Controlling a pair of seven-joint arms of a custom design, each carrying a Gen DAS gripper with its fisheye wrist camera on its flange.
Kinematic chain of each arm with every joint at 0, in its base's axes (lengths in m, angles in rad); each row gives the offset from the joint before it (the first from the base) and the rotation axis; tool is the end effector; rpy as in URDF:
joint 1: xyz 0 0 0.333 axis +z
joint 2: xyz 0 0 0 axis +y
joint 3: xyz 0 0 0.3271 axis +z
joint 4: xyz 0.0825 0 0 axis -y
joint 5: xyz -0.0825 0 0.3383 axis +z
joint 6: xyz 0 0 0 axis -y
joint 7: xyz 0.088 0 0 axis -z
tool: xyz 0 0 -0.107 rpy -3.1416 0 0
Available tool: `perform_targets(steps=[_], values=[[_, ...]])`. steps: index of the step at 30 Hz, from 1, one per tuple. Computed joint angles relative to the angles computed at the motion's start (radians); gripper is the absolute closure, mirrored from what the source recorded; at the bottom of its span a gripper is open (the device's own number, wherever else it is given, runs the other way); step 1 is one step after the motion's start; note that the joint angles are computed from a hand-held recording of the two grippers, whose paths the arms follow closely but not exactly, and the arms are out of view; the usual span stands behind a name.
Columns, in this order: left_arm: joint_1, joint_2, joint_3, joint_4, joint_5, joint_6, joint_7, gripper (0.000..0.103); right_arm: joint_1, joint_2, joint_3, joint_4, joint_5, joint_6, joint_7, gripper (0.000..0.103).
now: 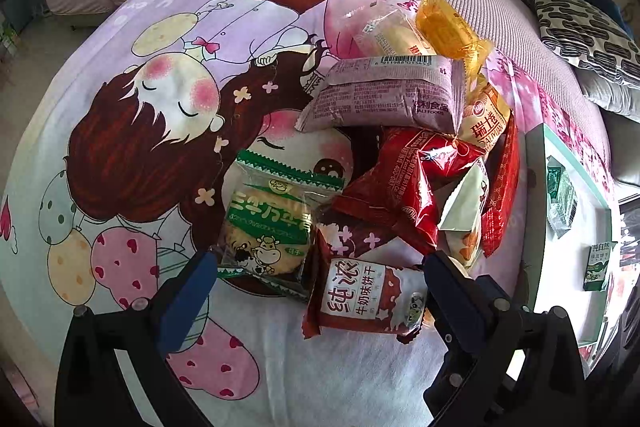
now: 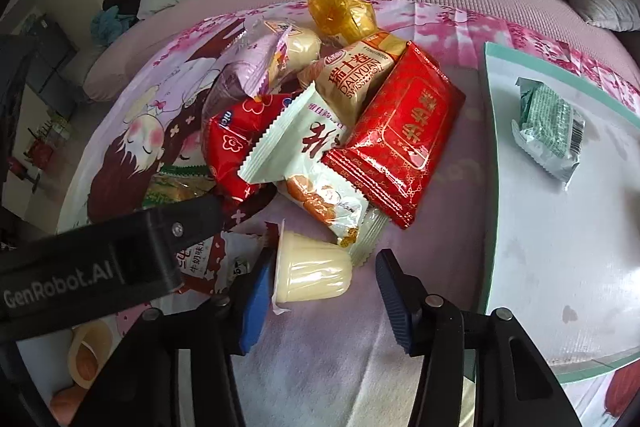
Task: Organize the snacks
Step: 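Grasp the yellow pudding cup with the right tool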
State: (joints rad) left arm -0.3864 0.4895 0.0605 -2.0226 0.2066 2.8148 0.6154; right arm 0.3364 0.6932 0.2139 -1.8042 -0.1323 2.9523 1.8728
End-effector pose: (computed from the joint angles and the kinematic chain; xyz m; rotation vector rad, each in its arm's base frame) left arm 0.5714 -0.2067 0.2817 -2.4837 1.5893 -0.4150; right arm 0.5768 0.3376 0.2625 -2.1425 1.5939 -0.1414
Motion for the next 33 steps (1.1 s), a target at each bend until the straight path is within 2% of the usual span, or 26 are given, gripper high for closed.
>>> perform_targets(steps=[3, 17, 23, 27, 33], values=[[0.001, 0.001, -0.002, 0.0, -0.004, 0.004, 0.001, 0.0, -0.015, -0.002, 0.02, -0.009, 0.003, 0.012, -0.02, 0.061], [0.013, -0.002, -0.013, -0.003, -0.026, 0.005, 0.02, 0.0, -0.007, 0.007, 0.017, 0.003, 0.01, 0.0, -0.036, 0.063], [0.016, -0.007, -0.016, -0.013, -0.039, 0.022, 0.035, 0.0, 0.006, -0.007, -0.001, -0.011, 0.004, -0.004, -0.023, 0.063], [0.02, -0.006, -0.028, -0.012, -0.054, 0.035, 0.064, 0.001, 0.027, -0.039, -0.042, -0.042, -0.005, -0.019, 0.019, 0.063], [0.034, 0.013, -0.066, 0.016, -0.089, 0.026, 0.14, 0.016, 0.038, -0.077, -0.078, -0.088, -0.03, -0.024, 0.074, 0.063]])
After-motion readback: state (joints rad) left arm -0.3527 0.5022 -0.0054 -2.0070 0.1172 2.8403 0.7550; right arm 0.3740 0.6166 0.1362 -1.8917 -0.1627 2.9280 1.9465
